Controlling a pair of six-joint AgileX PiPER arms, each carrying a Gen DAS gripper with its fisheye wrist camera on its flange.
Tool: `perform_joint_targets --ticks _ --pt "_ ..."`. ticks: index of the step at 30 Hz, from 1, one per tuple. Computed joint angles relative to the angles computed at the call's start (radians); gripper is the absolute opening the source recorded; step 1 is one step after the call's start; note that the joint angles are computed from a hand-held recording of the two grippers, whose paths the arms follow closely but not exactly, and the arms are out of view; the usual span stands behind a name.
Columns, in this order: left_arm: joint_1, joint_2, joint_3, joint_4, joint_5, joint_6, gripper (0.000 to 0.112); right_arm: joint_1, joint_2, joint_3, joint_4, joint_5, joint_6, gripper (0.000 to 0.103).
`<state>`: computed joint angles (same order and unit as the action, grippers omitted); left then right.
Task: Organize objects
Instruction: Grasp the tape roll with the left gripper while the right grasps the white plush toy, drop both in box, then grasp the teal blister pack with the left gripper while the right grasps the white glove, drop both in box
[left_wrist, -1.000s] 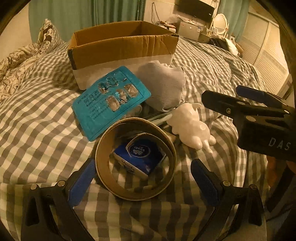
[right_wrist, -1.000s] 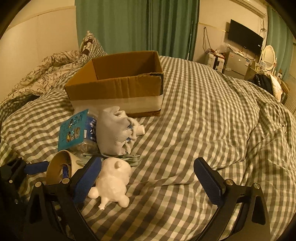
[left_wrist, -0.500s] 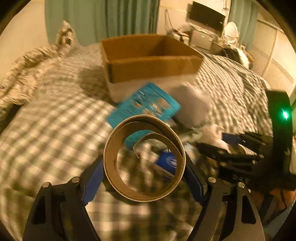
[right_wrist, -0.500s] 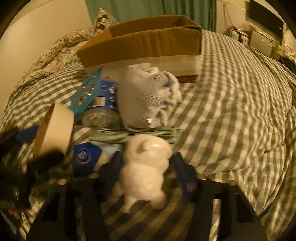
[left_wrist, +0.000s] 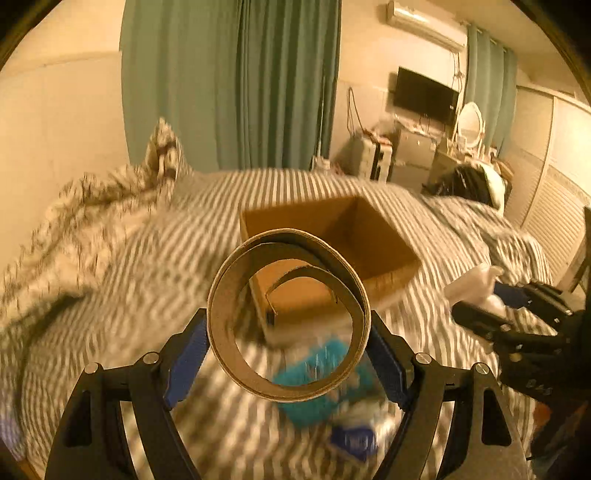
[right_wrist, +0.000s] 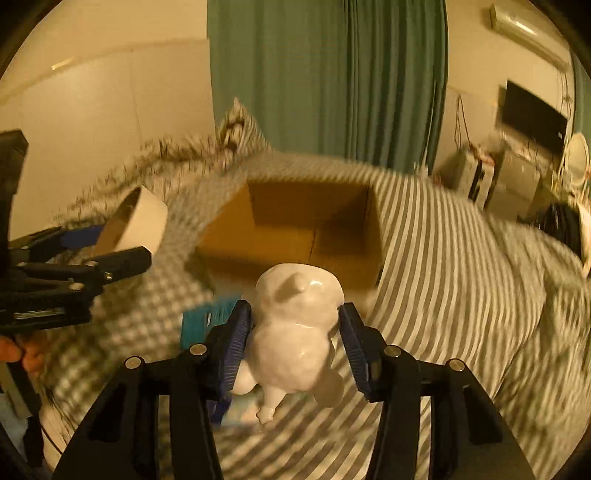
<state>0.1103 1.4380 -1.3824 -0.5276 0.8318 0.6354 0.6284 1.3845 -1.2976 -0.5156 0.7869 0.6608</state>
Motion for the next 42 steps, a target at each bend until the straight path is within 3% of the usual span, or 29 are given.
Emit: perform_joint_targets --ticks 8,14,18,23,24,25,27,31,42 --pt "-0.148 0.279 -0.401 0.148 0.027 -0.188 0.082 -0.212 0.19 -0.359 0.212 -0.009 -0.342 0.049" --pt "-0.216 0.485 -0.592 0.267 0.072 -0.287 0.082 -0.293 0.367 -0.554 0.302 -0.009 -0.47 0.049" --pt "-0.227 0.532 -0.586 0.272 0.026 -0.297 0.084 -0.329 0.463 -0.625 0.37 -0.009 -0.52 0.049" --pt "-0.236 0.585 -0.608 0.297 0.023 -0.308 0.09 -0.371 0.513 -0.609 0.466 -0.04 -0.565 0.05" --pt "-0.237 0.588 -0.608 0.309 0.017 -0.315 0.093 -0.379 0.514 -0.599 0.474 -0.049 -0.57 0.052" --pt "-0.242 0.584 -0.601 0.323 0.009 -0.326 0.098 -0.382 0.51 -0.588 0.474 -0.06 -0.564 0.062" --pt "-0.242 0.562 -0.572 0.327 -0.018 -0.332 0.101 -0.389 0.483 -0.554 0.483 -0.083 -0.554 0.072" --pt "-0.234 0.522 -0.566 0.309 0.014 -0.344 0.101 -0.397 0.416 -0.5 0.47 -0.105 -0.532 0.074" --pt "-0.194 0.235 -0.312 0.275 -0.052 -0.281 0.103 -0.284 0.165 -0.343 0.262 -0.046 -0.383 0.079"
